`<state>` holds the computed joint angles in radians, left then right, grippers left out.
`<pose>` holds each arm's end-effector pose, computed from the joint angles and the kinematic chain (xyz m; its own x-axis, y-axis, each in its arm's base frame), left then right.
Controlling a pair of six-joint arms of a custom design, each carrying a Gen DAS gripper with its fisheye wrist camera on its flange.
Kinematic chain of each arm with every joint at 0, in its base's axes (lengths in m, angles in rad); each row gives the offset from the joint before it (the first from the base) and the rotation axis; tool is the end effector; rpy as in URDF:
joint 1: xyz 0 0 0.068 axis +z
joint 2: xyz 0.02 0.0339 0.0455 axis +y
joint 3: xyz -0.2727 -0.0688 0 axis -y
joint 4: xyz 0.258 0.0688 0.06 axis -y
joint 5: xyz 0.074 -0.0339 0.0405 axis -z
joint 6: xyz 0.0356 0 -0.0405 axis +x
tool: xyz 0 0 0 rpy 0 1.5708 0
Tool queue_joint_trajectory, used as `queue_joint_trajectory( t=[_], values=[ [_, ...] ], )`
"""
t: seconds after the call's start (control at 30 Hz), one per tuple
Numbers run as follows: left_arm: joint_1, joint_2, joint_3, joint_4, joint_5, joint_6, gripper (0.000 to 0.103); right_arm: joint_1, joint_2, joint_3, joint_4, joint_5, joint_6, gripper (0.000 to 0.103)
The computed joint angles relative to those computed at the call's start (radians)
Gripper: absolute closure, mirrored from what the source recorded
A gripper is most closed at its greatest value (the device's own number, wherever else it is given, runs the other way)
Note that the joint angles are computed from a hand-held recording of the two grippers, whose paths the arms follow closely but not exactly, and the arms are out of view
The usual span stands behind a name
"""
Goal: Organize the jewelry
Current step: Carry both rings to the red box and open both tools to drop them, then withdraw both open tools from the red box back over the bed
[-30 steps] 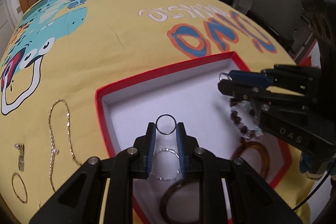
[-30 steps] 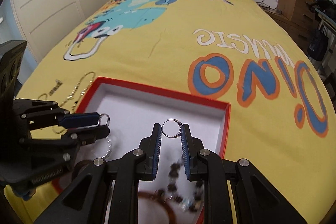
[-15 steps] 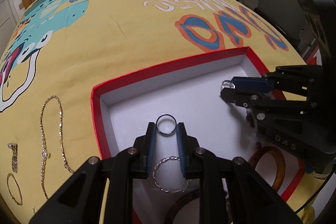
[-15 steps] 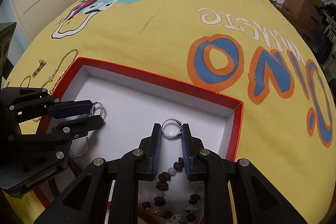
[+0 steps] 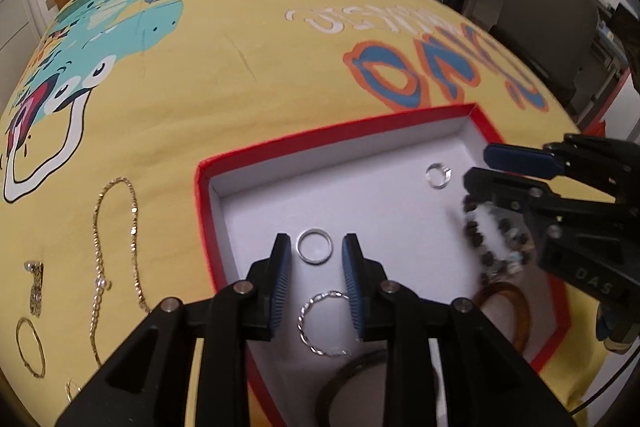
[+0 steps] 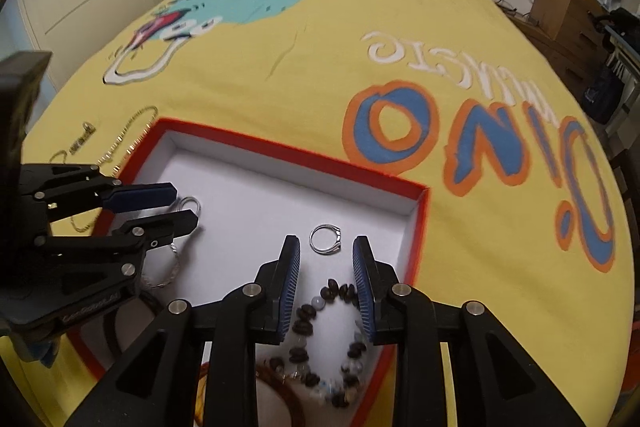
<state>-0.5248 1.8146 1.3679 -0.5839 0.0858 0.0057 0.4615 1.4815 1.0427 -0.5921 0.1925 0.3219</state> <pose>0.3453 -0.2034 0.2269 -0.7391 0.4345 -0.5147 0.5416 0.8377 -0.0706 0.2813 0.1323 0.2364 -0.8390 -0.0704 -0.5396 -0.0881 0.9961 0.0070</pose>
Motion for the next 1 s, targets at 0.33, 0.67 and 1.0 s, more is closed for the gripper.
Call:
queue_joint_trajectory(
  t=[0.33, 0.67, 1.0],
  values=[
    [-0.004, -0.294, -0.146, -0.095, 0.018, -0.018, 0.075, 0.164, -0.245, -0.033, -0.171, 0.119, 0.183, 0.075],
    [0.129, -0.698, -0.376, -0.247, 0.028, 0.064, 0.068, 0.57, -0.317, 0.027, -0.366, 0.334, 0.55, 0.075],
    [0.589, -1.001, -0.497, -0.461, 0.218, 0.353, 0.062, 0.872, -0.22, 0.134, -0.486, 0.477, 0.839, 0.067]
  ],
)
